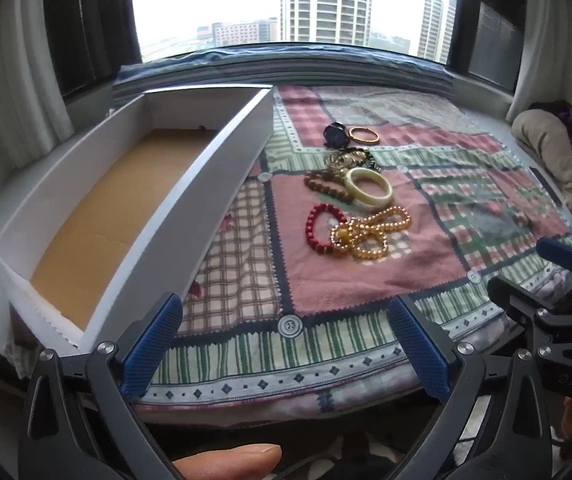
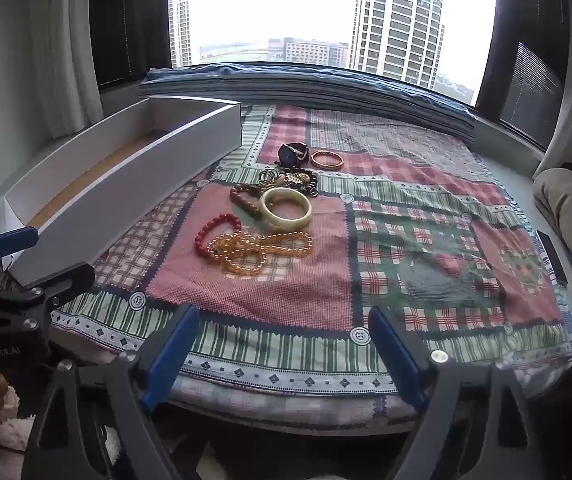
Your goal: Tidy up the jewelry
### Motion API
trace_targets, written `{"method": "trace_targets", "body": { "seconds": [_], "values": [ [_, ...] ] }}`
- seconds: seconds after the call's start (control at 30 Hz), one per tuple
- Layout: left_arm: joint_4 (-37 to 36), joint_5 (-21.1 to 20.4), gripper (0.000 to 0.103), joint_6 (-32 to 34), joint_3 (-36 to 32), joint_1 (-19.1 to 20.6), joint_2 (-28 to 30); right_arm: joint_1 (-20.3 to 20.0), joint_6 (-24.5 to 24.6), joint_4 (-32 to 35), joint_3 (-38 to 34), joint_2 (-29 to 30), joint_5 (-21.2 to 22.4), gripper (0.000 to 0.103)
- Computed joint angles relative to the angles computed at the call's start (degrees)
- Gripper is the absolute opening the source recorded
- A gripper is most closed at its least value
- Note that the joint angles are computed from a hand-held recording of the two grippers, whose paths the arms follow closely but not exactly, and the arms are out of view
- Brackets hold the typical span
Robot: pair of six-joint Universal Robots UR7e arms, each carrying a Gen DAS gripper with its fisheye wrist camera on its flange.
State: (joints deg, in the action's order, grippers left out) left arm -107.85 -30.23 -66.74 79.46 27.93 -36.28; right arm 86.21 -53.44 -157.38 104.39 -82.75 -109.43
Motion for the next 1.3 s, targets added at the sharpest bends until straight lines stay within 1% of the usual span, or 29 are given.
{"method": "trace_targets", "body": {
  "seconds": [0.03,0.07,0.23,0.27,0.33,0.4,0.47,0.57,0.8,0.93,1.1,1.3],
  "values": [
    [0.2,0.1,0.103,-0.2,-0.1,-0.1,0.0,0.0,0.0,-0.1,0.0,0.0,0.0,0.088],
    [0.5,-0.7,0.103,-0.9,-0.2,0.4,0.0,-0.1,0.0,-0.2,0.0,0.0,-0.1,0.088],
    [0.6,-0.3,0.103,-0.9,-0.2,0.3,0.1,0.7,0.7,-2.2,1.0,0.6,-1.2,0.088],
    [0.7,0.3,0.103,-1.6,1.0,-0.2,-0.3,0.4,0.8,-0.3,0.2,0.5,-0.9,0.088],
    [2.0,-0.5,0.103,-1.4,-0.3,0.5,0.0,0.3,0.7,-1.2,0.8,0.6,-0.8,0.088],
    [1.7,-0.8,0.103,-1.1,-0.2,0.6,-0.1,0.2,0.7,0.6,-0.2,0.4,-0.3,0.088],
    [0.9,-1.1,0.103,-0.6,0.2,0.6,-0.3,0.3,1.0,0.7,-0.2,0.3,-0.4,0.088],
    [1.7,-1.0,0.103,-0.8,-0.4,0.6,0.1,0.2,0.9,0.6,0.1,0.2,-0.3,0.088],
    [-0.1,-1.7,0.103,0.3,0.2,0.7,0.0,0.4,1.0,-0.1,0.3,0.5,-0.8,0.088],
    [-1.8,-2.4,0.103,2.2,0.3,0.7,0.1,0.3,0.6,-0.6,0.4,0.4,-0.5,0.088],
    [-0.7,-1.9,0.103,3.5,-0.7,0.6,1.0,0.2,0.6,-0.8,0.2,0.4,-0.6,0.088],
    [-2.3,-2.3,0.103,4.5,-0.6,0.8,1.1,0.1,0.5,-1.7,0.2,0.5,-1.2,0.088]
  ]
}}
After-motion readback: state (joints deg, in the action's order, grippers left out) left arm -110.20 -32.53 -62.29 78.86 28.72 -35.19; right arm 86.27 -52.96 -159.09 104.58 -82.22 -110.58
